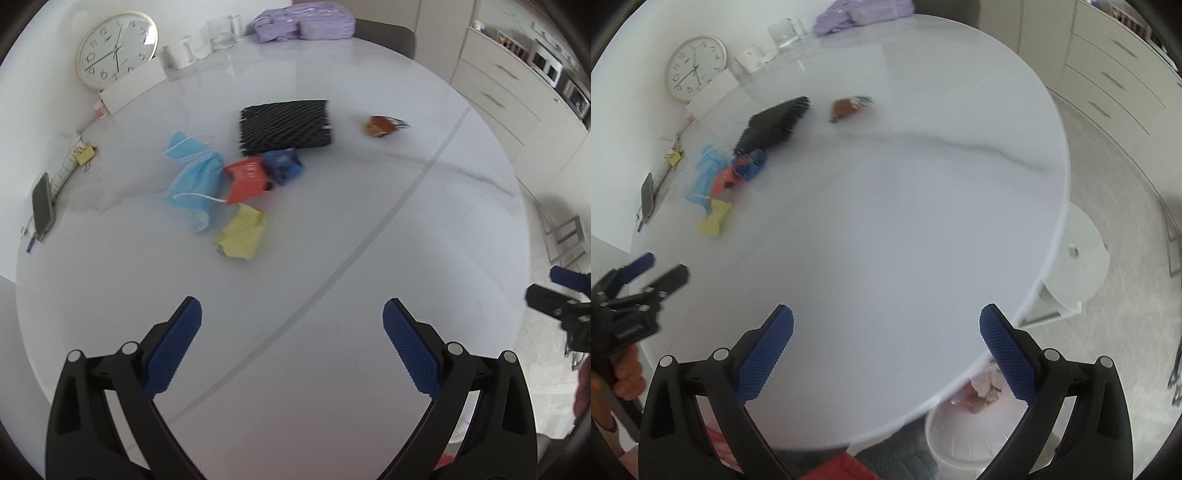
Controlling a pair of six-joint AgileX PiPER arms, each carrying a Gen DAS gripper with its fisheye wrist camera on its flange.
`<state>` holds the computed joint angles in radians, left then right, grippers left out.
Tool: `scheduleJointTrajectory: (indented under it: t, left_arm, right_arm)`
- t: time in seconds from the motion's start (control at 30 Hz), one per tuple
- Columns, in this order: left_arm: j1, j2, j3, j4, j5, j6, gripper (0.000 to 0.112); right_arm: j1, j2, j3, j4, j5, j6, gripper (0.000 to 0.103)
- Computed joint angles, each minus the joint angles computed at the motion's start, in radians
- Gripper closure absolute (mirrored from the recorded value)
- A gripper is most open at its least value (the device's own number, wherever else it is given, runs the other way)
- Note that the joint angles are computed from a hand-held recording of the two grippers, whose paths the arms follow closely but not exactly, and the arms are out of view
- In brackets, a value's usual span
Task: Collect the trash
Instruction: 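Move both tools back over the table, then grasp the yellow-green cloth with the left gripper while the right gripper grasps the blue cloth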
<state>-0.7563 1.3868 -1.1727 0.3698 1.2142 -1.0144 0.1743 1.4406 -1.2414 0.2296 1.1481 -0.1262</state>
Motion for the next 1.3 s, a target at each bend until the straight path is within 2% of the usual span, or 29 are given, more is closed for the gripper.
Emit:
scheduleJointTrajectory:
  t: [0.13, 0.23, 0.37, 0.47, 0.57, 0.7, 0.87, 1.0, 1.2, 1.3]
  left_arm:
    - [0.114, 0.021, 0.088, 0.017, -0.127, 0.072, 0.024]
    - [0.193, 0.039, 0.142, 0.012, -0.219, 0.137, 0.033]
    - [0.294, 0.07, 0.186, -0.029, -0.327, 0.227, 0.034]
    - [0.34, 0.086, 0.2, -0.068, -0.377, 0.294, 0.035]
    - [0.371, 0.107, 0.196, -0.11, -0.408, 0.357, 0.042]
    - [0.39, 0.129, 0.183, -0.136, -0.442, 0.383, 0.044]
    - [0.399, 0.143, 0.163, -0.137, -0.457, 0.385, 0.069]
    - [0.438, 0.138, 0.163, -0.203, -0.471, 0.431, 0.072]
    - [0.469, 0.092, 0.182, -0.231, -0.466, 0.467, 0.073]
    - [0.488, 0.06, 0.192, -0.265, -0.453, 0.495, 0.073]
  right_arm:
    - [0.091, 0.087, -0.095, -0.034, -0.018, 0.08, 0.003]
    - [0.145, 0.154, -0.166, -0.053, -0.015, 0.131, 0.003]
    - [0.193, 0.211, -0.218, -0.054, -0.023, 0.166, 0.003]
    - [0.22, 0.246, -0.245, -0.052, -0.029, 0.179, 0.003]
    - [0.241, 0.28, -0.271, -0.052, -0.028, 0.184, 0.003]
    - [0.263, 0.318, -0.311, -0.057, -0.021, 0.192, 0.003]
    - [0.284, 0.37, -0.378, -0.054, -0.014, 0.177, 0.003]
    - [0.301, 0.425, -0.456, -0.013, -0.014, 0.146, 0.004]
    - [0.325, 0.55, -0.604, 0.085, 0.003, 0.124, 0.023]
    - [0.34, 0.655, -0.728, 0.129, 0.023, 0.155, 0.034]
